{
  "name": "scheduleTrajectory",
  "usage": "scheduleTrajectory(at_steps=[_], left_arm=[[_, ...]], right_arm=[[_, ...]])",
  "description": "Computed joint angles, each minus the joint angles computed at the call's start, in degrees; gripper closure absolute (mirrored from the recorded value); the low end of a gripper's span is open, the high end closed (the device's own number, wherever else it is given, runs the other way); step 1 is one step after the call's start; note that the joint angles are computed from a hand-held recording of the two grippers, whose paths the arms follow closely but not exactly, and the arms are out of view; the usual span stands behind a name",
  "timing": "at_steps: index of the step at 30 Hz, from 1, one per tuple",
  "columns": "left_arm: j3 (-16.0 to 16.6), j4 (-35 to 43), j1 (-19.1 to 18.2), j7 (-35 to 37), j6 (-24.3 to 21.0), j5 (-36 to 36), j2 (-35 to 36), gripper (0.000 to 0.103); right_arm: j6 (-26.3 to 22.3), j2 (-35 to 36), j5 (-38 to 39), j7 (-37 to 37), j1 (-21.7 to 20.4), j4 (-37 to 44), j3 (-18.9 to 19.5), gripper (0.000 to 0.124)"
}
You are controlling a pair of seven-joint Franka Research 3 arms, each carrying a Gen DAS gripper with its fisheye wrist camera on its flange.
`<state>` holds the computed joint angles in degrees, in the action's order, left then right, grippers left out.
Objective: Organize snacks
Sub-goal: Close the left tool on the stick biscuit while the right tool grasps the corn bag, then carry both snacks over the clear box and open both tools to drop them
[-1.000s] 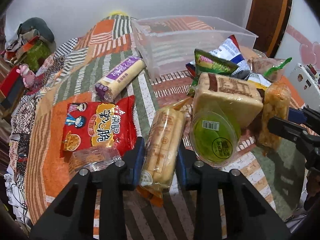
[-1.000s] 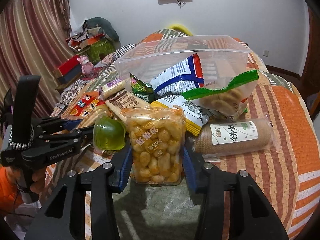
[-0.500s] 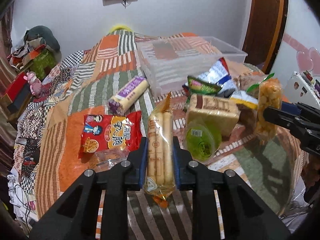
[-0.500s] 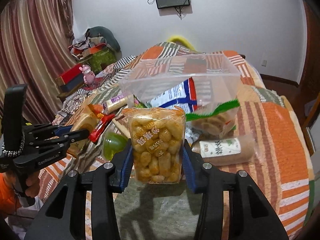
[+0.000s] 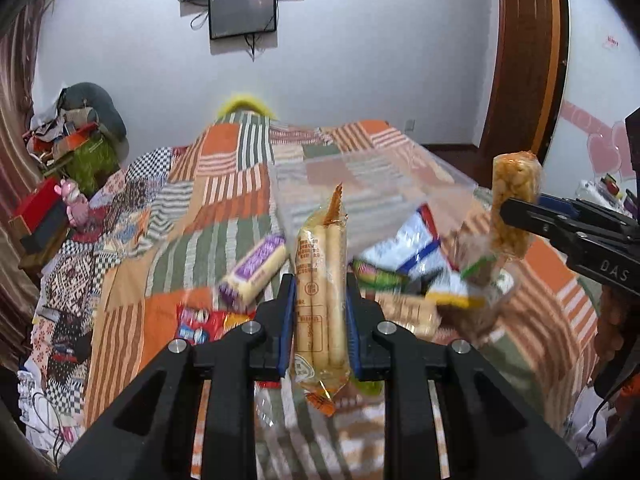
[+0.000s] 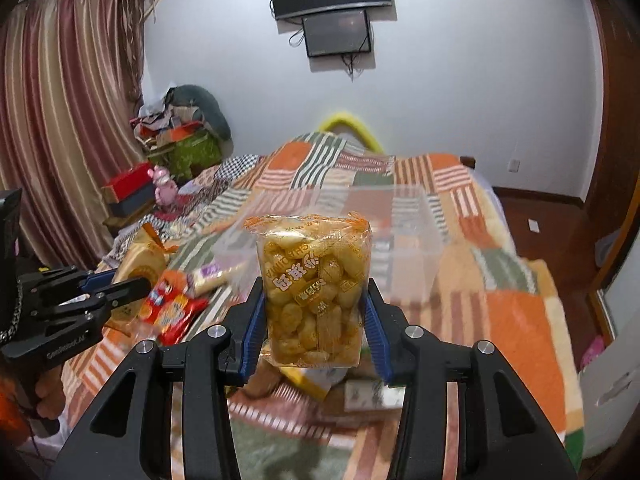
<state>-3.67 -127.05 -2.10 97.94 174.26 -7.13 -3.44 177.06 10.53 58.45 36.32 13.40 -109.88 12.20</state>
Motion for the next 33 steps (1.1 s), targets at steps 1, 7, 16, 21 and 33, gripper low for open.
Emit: scheduleTrajectory(at_steps=[1, 7, 16, 21, 33], left_arm=[[-0.09, 0.79, 0.08, -0.31, 0.14, 0.42, 0.54, 0.081], [-1.76, 6.85, 1.71, -3.52, 0.03, 3.72, 4.74, 0.081], [-3.37, 17.07, 3.43, -8.47, -2.99, 9.84, 12.63, 0.081], [-4.31, 22.36, 4.37, -10.54, -5.86, 12.08, 16.87, 0.081], [-5.28, 35.45, 4.6, -10.55, -14.66, 13.27, 26.77, 0.081]], right_arm=[[0.19, 0.54, -0.48, 0.37, 0.09, 0.9, -0.23, 0.082], [0.38, 3.48, -5.34, 4.32, 0.04, 4.76, -0.9, 0.082], [-0.22, 9.1, -19.23, 16.03, 0.92, 10.76, -3.17, 0.082], [-3.29, 12.63, -26.88, 22.58, 1.2, 15.63, -5.11, 0.082], [-16.52, 21.54, -40.3, 34.66, 2.04, 29.01, -9.46, 0.082]])
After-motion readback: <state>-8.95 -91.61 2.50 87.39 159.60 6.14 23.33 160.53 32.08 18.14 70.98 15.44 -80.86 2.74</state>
